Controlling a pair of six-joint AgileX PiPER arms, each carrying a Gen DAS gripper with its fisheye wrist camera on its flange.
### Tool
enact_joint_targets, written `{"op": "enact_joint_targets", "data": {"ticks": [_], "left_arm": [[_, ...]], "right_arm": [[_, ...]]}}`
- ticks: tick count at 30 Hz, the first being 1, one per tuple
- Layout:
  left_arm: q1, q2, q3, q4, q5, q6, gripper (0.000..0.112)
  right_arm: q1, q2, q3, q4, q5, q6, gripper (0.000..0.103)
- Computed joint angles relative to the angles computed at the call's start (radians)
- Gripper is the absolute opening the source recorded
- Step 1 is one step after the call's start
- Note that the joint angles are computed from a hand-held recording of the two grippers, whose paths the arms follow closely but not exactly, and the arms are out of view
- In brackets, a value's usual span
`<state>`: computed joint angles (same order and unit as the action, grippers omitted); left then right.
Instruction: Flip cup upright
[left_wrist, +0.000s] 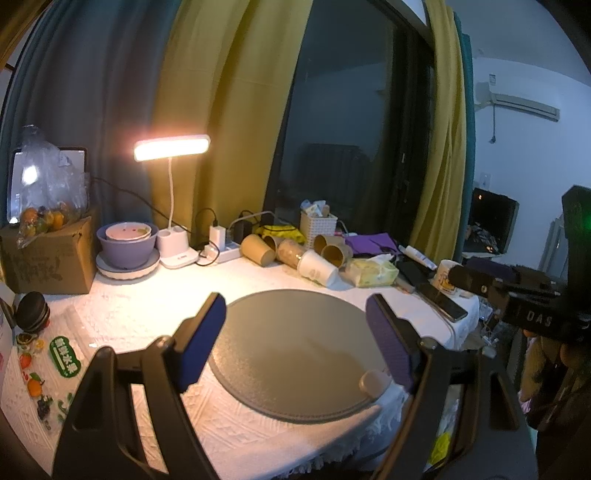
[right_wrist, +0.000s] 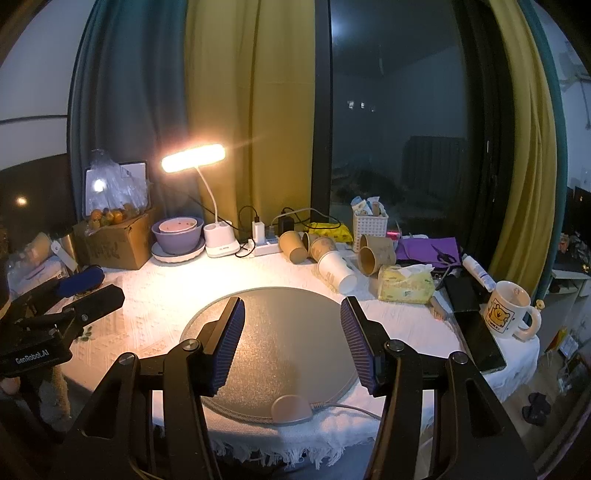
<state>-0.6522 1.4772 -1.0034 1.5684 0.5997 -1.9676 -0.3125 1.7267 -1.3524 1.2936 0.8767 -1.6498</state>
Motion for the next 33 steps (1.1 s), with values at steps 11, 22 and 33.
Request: {"op": "enact_joint_targets", "data": {"ticks": [11,22,33], "left_arm": [[-0.003,0.002,0.006,0.014,0.005,-0.018,0.079],[-0.002,0.000,0.021,0.032,0.005,-0.040,0.079],[-0.005,0.002,0.018,0.028,0.009,-0.038,0.079]], "right_arm": [[-0.002,-0.002,0.007,0.003,-0.001,-0.007,0.057],[-0.002,-0.001,0.011,0.007,-0.004,-0.013,0.057],[-0.002,0.001,0.015,0.010,-0.006,-0.019,0.057]]}}
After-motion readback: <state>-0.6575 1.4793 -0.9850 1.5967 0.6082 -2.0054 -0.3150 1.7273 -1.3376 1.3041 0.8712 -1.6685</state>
